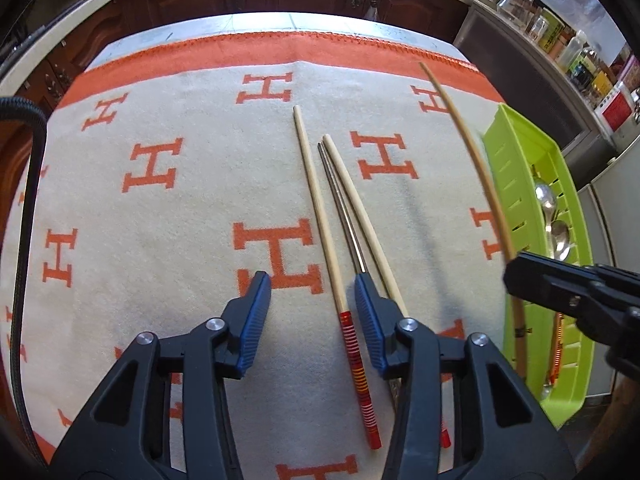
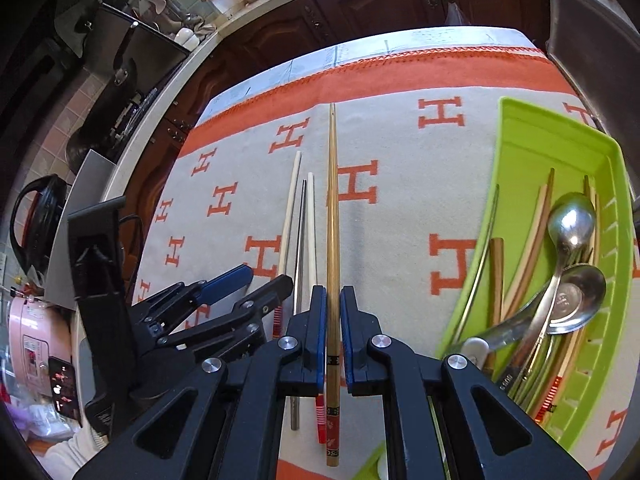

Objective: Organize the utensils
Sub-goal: 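Grasp a red-striped chopstick with the left tool while the right tool lifts the wooden chopstick, then carry both chopsticks into the green tray and open both tools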

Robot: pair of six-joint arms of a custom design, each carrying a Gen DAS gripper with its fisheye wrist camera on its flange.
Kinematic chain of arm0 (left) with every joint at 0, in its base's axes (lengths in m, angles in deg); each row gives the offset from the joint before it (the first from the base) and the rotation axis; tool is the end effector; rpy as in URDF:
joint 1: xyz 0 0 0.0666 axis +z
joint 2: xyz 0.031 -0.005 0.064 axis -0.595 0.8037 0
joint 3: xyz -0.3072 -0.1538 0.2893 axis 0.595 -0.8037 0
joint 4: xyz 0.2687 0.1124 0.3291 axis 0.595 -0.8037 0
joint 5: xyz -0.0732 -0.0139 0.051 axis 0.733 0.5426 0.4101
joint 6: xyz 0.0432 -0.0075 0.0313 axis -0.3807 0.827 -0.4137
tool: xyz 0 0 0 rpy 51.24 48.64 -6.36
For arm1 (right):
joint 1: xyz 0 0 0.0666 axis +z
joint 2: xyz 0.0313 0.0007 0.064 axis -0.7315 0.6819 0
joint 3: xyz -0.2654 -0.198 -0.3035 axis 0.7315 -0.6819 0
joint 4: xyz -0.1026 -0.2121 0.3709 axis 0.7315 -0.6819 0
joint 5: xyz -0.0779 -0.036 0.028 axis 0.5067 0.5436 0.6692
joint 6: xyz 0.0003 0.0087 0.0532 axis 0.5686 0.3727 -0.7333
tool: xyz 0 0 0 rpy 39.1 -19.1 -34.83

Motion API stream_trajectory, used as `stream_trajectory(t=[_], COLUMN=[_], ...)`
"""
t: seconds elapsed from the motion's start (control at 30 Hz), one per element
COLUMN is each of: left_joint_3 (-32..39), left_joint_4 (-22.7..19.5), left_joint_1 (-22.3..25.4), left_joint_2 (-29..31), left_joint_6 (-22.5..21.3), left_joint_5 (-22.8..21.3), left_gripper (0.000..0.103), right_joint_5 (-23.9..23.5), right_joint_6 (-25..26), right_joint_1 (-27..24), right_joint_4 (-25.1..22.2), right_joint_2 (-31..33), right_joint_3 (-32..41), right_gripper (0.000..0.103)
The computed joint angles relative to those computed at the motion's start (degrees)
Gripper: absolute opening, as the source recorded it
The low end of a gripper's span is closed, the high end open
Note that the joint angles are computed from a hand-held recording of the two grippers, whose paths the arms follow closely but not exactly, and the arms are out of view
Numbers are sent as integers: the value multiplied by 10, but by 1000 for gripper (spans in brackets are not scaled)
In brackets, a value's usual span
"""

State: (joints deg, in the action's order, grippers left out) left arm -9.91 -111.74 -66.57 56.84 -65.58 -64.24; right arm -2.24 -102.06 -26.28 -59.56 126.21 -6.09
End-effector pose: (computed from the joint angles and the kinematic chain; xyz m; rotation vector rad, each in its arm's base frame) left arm 0.4680 -0.2704 0.3434 0.3083 2.6952 -0.2196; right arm 0.4183 0.1654 0.3954 0.1599 2.6947 0.5610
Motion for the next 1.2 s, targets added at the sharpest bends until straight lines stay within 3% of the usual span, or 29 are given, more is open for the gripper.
stream_trajectory(t=[0.17,0.2,0.23,0.27,0.53,0.8,0.93,1.2], left_joint_3=[5,5,4,5,3,34,66,112], left_joint_4=[1,4,8,7,-13,-25,-37,-44], left_joint_1=[-17,-19,-19,-20,-23,-58,-82,-122], left_joint_2=[8,9,9,9,-18,-66,-57,2], left_joint_6=[-5,-6,-7,-7,-1,-16,-17,2], left_joint_5=[-55,-62,-61,-58,-19,62,104,110], left_gripper=[30,25,8,3,3,3,3,3], right_joint_5=[-8,-10,-13,-18,-58,-72,-56,-55], right_joint_6=[-8,-9,-13,-17,-49,-80,-83,-61], right_joint_1=[-6,-7,-7,-8,-53,-146,-190,-214], right_joint_4=[16,19,24,29,64,69,50,34], right_joint_2=[-26,-32,-35,-40,-113,-213,-243,-240], right_joint_3=[-23,-27,-31,-36,-84,-134,-148,-166], right_gripper=[6,6,6,6,6,6,6,6])
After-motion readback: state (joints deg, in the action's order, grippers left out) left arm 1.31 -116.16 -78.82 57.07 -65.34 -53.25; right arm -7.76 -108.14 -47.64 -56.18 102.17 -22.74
